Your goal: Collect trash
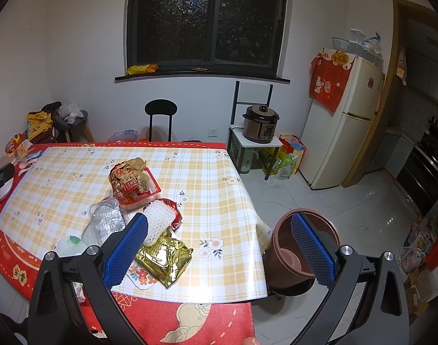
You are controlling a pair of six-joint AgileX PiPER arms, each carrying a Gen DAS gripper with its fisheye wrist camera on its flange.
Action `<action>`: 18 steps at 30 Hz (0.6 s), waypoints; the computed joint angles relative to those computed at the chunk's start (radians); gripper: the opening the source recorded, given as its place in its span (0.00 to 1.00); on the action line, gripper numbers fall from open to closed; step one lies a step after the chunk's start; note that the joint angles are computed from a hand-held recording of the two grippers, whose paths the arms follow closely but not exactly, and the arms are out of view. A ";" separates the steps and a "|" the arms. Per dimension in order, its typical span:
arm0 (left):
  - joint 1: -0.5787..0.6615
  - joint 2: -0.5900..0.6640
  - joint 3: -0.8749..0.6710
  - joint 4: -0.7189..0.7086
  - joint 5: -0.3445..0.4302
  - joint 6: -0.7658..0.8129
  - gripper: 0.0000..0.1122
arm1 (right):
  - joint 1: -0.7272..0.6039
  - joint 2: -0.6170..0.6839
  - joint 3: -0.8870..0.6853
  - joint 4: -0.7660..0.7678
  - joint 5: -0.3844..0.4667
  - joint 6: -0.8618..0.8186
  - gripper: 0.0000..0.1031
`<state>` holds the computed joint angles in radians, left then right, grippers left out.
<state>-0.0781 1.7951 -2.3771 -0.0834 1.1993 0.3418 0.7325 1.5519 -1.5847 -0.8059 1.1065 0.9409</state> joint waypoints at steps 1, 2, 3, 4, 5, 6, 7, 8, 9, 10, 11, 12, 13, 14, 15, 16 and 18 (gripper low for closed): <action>0.000 0.001 -0.001 0.000 0.001 0.000 0.87 | 0.004 0.003 -0.001 -0.002 0.001 0.005 0.96; 0.000 0.001 -0.002 0.000 0.002 0.000 0.87 | 0.014 -0.004 0.008 -0.007 0.007 0.014 0.96; 0.000 0.001 -0.002 0.000 0.002 0.000 0.87 | 0.013 -0.004 0.008 -0.006 0.006 0.013 0.96; 0.002 0.003 -0.006 -0.003 0.004 0.001 0.87 | 0.015 -0.003 0.007 -0.006 0.008 0.014 0.96; 0.000 0.000 0.000 -0.001 0.000 -0.001 0.87 | 0.017 -0.003 0.005 -0.007 0.010 0.014 0.96; 0.011 -0.026 0.045 -0.015 -0.018 0.009 0.87 | 0.019 -0.002 0.004 -0.008 0.012 0.016 0.96; 0.014 -0.034 0.063 -0.019 -0.026 0.009 0.87 | 0.020 -0.001 0.003 -0.008 0.013 0.016 0.96; 0.017 -0.035 0.066 -0.022 -0.027 0.008 0.87 | 0.025 -0.001 0.005 -0.009 0.015 0.021 0.96; 0.020 -0.061 0.109 -0.025 -0.042 0.009 0.87 | 0.013 0.000 0.001 -0.001 0.007 0.008 0.96; 0.025 -0.064 0.114 -0.031 -0.042 0.010 0.87 | 0.010 -0.001 0.017 -0.003 -0.005 0.016 0.96; 0.029 -0.064 0.115 -0.035 -0.039 0.008 0.87 | 0.014 -0.002 0.022 -0.004 -0.006 0.020 0.96; 0.031 -0.063 0.112 -0.036 -0.036 0.006 0.87 | 0.011 -0.003 0.024 0.001 -0.010 0.015 0.96; 0.033 -0.065 0.115 -0.039 -0.036 0.006 0.87 | 0.002 -0.002 0.019 0.010 -0.014 0.003 0.96; 0.035 -0.063 0.113 -0.042 -0.034 0.004 0.87 | -0.003 0.000 0.012 0.018 -0.016 -0.008 0.96; 0.037 -0.057 0.103 -0.046 -0.027 0.001 0.87 | -0.006 0.002 0.009 0.024 -0.018 -0.015 0.96; 0.041 -0.054 0.101 -0.051 -0.023 0.000 0.87 | -0.010 0.004 0.006 0.029 -0.020 -0.020 0.96; 0.057 -0.035 0.071 -0.073 0.000 0.001 0.87 | -0.019 0.011 -0.006 0.046 -0.026 -0.037 0.96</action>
<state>-0.0215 1.7603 -2.3064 -0.1567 1.1997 0.3424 0.7132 1.5626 -1.5906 -0.7603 1.0806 0.9041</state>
